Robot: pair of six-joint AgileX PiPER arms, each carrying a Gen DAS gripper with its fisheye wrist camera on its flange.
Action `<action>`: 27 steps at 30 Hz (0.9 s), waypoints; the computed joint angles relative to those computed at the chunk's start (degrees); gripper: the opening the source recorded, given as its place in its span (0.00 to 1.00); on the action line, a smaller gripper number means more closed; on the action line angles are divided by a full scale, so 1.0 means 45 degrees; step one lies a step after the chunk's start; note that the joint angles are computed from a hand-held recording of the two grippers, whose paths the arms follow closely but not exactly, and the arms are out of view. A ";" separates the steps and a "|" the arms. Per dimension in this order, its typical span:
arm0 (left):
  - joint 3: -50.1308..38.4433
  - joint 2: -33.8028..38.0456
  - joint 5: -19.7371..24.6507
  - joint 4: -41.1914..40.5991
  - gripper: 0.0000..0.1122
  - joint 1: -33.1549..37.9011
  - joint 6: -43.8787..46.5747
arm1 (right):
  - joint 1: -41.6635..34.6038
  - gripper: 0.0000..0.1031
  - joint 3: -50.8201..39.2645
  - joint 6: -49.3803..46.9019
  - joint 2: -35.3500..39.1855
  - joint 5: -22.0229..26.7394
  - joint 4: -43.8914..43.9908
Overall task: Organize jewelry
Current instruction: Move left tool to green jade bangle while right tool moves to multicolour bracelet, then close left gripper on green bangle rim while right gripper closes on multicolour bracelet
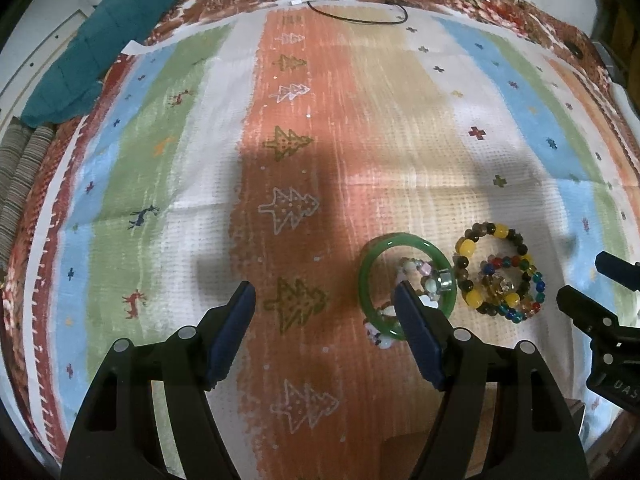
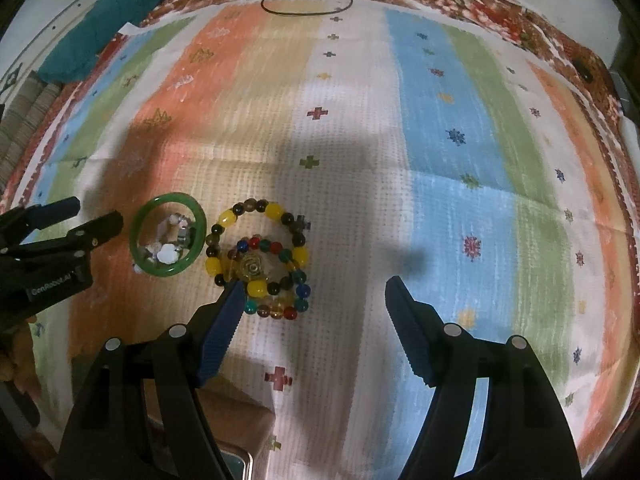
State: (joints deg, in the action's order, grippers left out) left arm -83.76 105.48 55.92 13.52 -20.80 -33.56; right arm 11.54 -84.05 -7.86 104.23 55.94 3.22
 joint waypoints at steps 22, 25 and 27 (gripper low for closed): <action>-0.1037 0.1728 -0.0063 -0.0368 0.37 0.0259 0.1103 | 0.0309 0.29 -0.0874 -0.0186 0.1713 0.0248 -0.0128; -0.0960 0.1828 -0.0252 -0.0238 0.32 0.0174 0.1149 | 0.0317 0.20 -0.0941 -0.0433 0.1819 0.0253 0.0133; -0.1007 0.1874 -0.0275 -0.0228 0.25 0.0108 0.1205 | 0.0331 0.15 -0.0941 -0.0600 0.1865 0.0281 0.0329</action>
State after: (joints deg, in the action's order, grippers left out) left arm -88.30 113.92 54.68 12.50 -20.32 -28.13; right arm 13.03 -88.28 -10.57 112.62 57.21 4.71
